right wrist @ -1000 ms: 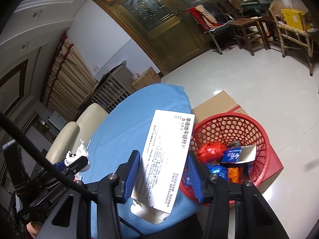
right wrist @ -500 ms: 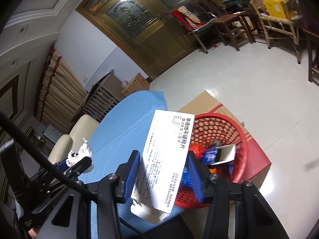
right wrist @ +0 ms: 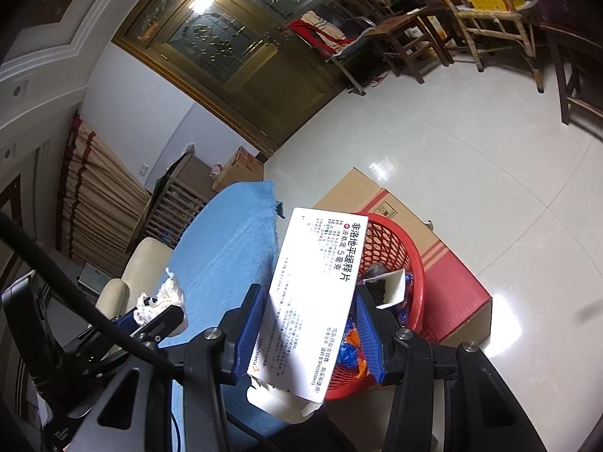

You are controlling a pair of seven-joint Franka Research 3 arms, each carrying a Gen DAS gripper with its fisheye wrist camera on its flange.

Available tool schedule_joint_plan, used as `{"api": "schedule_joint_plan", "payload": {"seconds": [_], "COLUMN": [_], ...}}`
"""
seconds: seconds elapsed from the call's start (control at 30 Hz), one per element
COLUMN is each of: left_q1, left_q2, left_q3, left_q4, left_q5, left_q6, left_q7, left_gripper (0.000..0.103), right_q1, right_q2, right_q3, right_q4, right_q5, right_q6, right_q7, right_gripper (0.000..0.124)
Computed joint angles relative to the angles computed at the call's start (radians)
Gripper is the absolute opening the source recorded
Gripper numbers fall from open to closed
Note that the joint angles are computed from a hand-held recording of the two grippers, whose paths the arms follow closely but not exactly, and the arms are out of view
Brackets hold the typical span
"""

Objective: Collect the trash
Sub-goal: 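Open the left tool to drop the tissue while the right tool drops the white box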

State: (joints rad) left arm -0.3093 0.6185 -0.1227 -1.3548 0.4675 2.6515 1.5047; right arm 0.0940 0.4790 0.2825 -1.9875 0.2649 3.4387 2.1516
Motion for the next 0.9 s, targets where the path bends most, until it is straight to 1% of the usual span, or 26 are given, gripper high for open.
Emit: {"api": "schedule_joint_plan", "payload": {"seconds": [0.13,0.3,0.53,0.7,0.77,0.83,0.87,0.9], "left_q1": [-0.005,-0.008,0.003,0.021,0.018,0.016,0.016,0.016], "left_q2": [0.032,0.073,0.130,0.177,0.191,0.204,0.207,0.207], "left_q3": [-0.008,-0.020,-0.046,-0.084,-0.081,-0.080,-0.076,-0.074], "left_q4": [0.040,0.100,0.185,0.262,0.284,0.306,0.312,0.313], "left_q5": [-0.013,-0.043,-0.108,-0.188,-0.206,-0.221,-0.225,-0.229], "left_q6": [-0.033,-0.076,-0.117,-0.155,-0.160,-0.164,-0.161,-0.155], "left_q7": [0.018,0.049,0.119,0.200,0.214,0.228,0.229,0.230], "left_gripper": [0.044,0.044,0.045,0.046,0.049,0.055,0.063,0.066], "right_q1": [-0.036,-0.059,-0.055,-0.032,-0.012,0.004,0.010,0.012], "right_q2": [0.014,0.020,0.026,0.031,0.031,0.037,0.040,0.047], "right_q3": [0.029,0.046,0.036,0.018,0.003,-0.011,-0.017,-0.017], "right_q4": [0.001,-0.005,0.008,0.025,0.036,0.055,0.062,0.074], "right_q5": [-0.013,-0.025,-0.021,0.003,0.021,0.035,0.044,0.051], "right_q6": [-0.002,-0.001,-0.018,-0.037,-0.049,-0.064,-0.068,-0.074], "right_q7": [0.018,0.038,0.041,0.035,0.028,0.016,0.011,0.006], "right_gripper": [0.051,0.051,0.051,0.052,0.052,0.053,0.054,0.057]}}
